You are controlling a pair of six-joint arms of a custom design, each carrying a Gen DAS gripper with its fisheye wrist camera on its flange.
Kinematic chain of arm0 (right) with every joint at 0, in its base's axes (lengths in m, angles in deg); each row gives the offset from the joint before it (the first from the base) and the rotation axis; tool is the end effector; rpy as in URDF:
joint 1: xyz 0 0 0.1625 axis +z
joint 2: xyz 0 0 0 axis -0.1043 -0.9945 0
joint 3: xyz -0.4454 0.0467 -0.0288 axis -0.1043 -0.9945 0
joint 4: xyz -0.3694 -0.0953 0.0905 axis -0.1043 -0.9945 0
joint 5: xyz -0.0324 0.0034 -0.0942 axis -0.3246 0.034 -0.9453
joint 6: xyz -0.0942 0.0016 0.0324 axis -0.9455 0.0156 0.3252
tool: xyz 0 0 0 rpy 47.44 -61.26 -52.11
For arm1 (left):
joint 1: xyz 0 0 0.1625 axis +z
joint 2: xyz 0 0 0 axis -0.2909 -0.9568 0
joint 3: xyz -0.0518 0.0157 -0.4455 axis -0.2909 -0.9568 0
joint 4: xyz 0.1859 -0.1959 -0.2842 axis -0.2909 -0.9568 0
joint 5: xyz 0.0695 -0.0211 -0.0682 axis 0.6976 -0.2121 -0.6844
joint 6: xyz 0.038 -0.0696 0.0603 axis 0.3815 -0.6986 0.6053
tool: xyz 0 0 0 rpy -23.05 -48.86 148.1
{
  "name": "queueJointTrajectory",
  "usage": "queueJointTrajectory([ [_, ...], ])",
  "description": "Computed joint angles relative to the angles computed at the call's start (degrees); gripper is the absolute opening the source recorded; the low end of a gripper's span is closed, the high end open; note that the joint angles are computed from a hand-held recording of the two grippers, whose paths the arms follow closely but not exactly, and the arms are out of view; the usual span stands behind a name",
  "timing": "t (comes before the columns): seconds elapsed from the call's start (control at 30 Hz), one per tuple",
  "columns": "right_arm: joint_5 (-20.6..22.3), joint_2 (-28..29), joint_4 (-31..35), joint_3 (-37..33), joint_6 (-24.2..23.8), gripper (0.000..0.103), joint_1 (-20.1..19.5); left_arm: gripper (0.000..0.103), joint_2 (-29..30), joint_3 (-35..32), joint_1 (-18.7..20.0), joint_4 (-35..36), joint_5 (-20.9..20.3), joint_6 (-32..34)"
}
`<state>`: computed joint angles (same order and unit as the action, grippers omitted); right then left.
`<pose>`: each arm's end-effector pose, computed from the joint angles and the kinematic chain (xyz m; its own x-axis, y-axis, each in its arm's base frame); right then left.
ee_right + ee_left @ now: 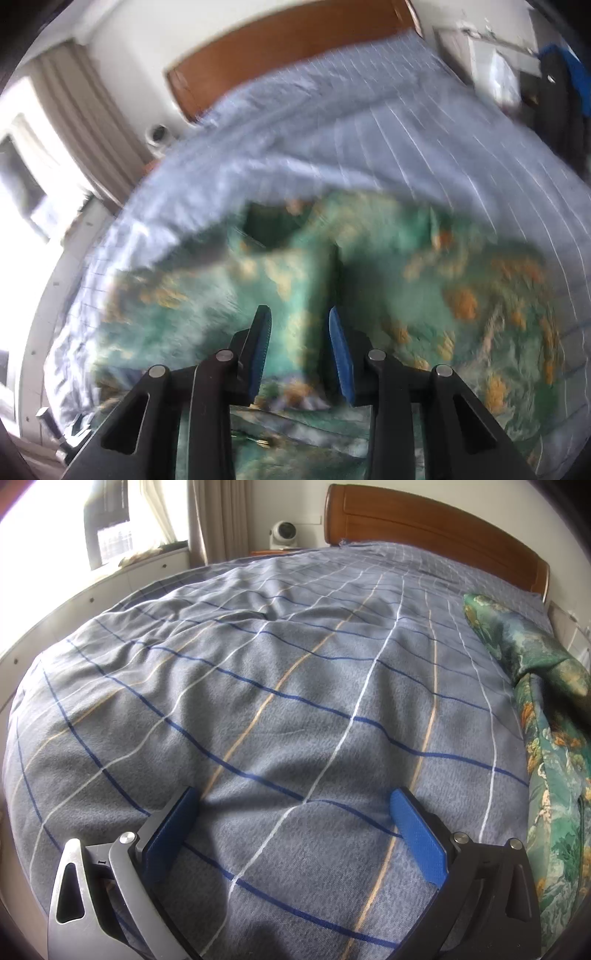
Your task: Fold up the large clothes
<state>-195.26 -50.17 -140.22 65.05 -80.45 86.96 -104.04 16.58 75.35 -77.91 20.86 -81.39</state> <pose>-0.0294 -0.8173 0.5102 -0.8857 0.3071 0.3483 -0.0760 0.6441 -0.7612 -0.2397 -0.8005 0.0730 -0.7210 -0.0723 -0.6892 0.4200 0.7455 -0.5175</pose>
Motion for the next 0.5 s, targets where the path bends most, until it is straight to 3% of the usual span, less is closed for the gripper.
queueJointTrajectory([
  [0.13,9.1,0.8,8.3,-2.4,1.4,0.033,-1.2,0.102,0.0,0.0,0.0,-0.1,0.1,0.0],
  [0.23,6.6,4.1,16.1,-5.9,5.2,0.032,-2.0,0.102,0.1,0.0,0.0,-0.1,0.1,0.0],
  [0.27,5.9,4.4,15.8,-5.2,6.5,0.032,-2.4,0.102,0.1,0.0,0.0,-0.2,0.1,0.1],
  [0.4,11.6,1.6,6.5,2.2,12.3,0.032,-4.2,0.102,0.1,-0.2,0.1,-0.2,0.0,0.3],
  [0.5,13.3,-0.9,3.3,5.6,12.0,0.032,-3.9,0.102,-0.3,0.1,0.0,0.6,-0.2,-0.2],
])
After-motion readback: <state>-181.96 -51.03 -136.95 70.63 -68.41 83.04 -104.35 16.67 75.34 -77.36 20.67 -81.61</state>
